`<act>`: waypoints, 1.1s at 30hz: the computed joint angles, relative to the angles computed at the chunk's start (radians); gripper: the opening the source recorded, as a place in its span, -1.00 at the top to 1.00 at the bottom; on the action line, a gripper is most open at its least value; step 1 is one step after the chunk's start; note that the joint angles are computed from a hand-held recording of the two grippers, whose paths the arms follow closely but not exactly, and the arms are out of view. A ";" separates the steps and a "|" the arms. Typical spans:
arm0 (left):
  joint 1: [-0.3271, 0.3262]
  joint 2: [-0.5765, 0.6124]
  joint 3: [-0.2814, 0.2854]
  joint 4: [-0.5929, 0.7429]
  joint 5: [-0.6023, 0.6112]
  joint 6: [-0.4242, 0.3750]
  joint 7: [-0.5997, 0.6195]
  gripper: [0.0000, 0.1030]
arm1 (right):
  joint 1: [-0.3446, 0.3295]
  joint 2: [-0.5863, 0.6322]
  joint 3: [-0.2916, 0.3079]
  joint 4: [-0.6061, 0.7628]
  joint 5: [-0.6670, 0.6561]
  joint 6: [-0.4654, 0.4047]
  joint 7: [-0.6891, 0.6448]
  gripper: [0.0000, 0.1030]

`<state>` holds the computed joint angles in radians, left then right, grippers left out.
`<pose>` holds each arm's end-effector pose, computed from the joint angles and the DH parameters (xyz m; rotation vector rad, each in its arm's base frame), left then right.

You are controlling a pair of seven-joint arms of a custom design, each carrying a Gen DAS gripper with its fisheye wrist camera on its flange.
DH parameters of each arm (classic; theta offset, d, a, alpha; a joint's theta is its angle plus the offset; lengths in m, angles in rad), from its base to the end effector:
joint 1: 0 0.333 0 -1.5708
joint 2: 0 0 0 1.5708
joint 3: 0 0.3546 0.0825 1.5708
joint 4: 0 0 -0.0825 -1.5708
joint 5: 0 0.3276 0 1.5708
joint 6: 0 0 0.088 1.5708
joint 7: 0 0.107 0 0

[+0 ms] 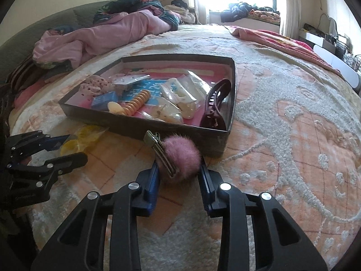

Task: Organize jewelry
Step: 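Grasp bagged yellow ties with left tool while right tool grasps pink pom-pom, then lower bagged yellow ties into tray with left tool while right tool places pom-pom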

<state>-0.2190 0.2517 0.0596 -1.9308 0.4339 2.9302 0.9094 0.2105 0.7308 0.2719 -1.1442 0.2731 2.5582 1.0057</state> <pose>0.6049 -0.1282 0.5117 -1.8768 1.6903 -0.7772 0.7169 0.2774 0.5054 -2.1748 0.9608 -0.3241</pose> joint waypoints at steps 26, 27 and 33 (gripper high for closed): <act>0.060 -0.081 0.043 0.007 0.308 0.061 -0.362 0.31 | -0.015 -0.057 0.063 -0.048 0.182 0.001 -0.149 0.42; 0.065 -0.080 0.040 0.012 0.314 0.060 -0.370 0.31 | -0.007 -0.050 0.055 -0.034 0.174 0.002 -0.140 0.42; 0.083 -0.051 0.028 0.063 0.317 0.036 -0.372 0.31 | 0.025 0.010 0.030 0.085 0.131 -0.033 -0.076 0.42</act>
